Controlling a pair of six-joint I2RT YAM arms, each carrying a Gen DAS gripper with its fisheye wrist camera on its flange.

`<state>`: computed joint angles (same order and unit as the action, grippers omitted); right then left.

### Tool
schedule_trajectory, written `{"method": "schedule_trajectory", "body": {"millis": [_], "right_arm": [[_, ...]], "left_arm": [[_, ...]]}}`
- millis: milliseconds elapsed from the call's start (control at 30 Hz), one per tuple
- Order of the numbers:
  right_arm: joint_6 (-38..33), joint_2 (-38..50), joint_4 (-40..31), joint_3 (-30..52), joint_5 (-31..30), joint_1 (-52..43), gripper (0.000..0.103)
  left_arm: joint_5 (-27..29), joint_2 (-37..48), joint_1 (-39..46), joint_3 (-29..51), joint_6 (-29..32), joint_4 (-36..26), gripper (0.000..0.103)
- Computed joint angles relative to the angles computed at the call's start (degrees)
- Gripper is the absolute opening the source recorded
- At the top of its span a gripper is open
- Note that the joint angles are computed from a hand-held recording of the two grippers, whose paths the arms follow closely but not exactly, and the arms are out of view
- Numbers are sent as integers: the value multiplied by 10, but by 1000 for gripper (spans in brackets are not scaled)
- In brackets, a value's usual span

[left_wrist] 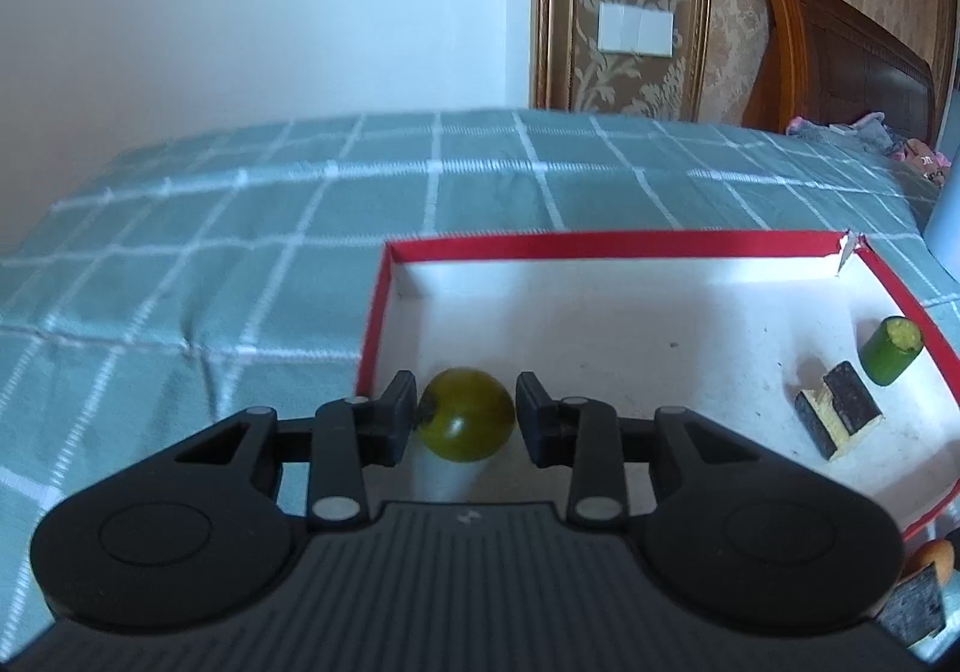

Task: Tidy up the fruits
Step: 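Lower the green tomato into the box and open the left tool, then move the right tool onto the small brown round fruit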

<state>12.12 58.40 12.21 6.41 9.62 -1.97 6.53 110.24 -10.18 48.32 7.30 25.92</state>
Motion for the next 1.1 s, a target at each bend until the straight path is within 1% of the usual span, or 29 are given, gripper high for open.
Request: {"method": "schedule_trajectory", "body": {"millis": [67,133,167,200,233,267,300,433,567,700,733,767,833,900,1100], "right_arm": [[-1,1,0,0,0,0,90],[-1,2,1,0,2,1,90],[-2,3,2,0,2,2,90],[-2,3,2,0,1,1,90],[-2,3,2,0,1,1,90],[-2,3,2,0,2,2,90],[-3,3,2,0,2,1,90],[-2,3,1,0,2,1,90],[-2,3,1,0,2,2,90],[-4,1,-2,0,2,0,90],[-2,3,-1,1,4,3,90],[-2,2,-1,1,3,2,90],[-2,3,-1,1,4,3,90],[-3,2,-2,1,5,3,90],[4,-7,-3,-4,3,4,90]], "left_arm": [[-9,-18,1,-22,2,22,41],[7,-40,11,-41,1,25,42],[2,-53,12,-55,0,35,45],[-6,-67,12,-74,3,53,48],[-12,-82,14,-97,10,74,54],[-11,-97,18,-116,15,86,57],[-4,-115,23,-136,18,95,57],[33,-193,53,-224,23,121,60],[91,-259,92,-302,21,120,67],[139,-314,132,-377,39,128,71],[150,-324,142,-393,44,134,75],[159,-327,150,-406,49,140,78],[169,-324,156,-421,67,148,79],[161,-301,157,-428,78,173,79],[173,-221,163,-396,64,185,79]]}}
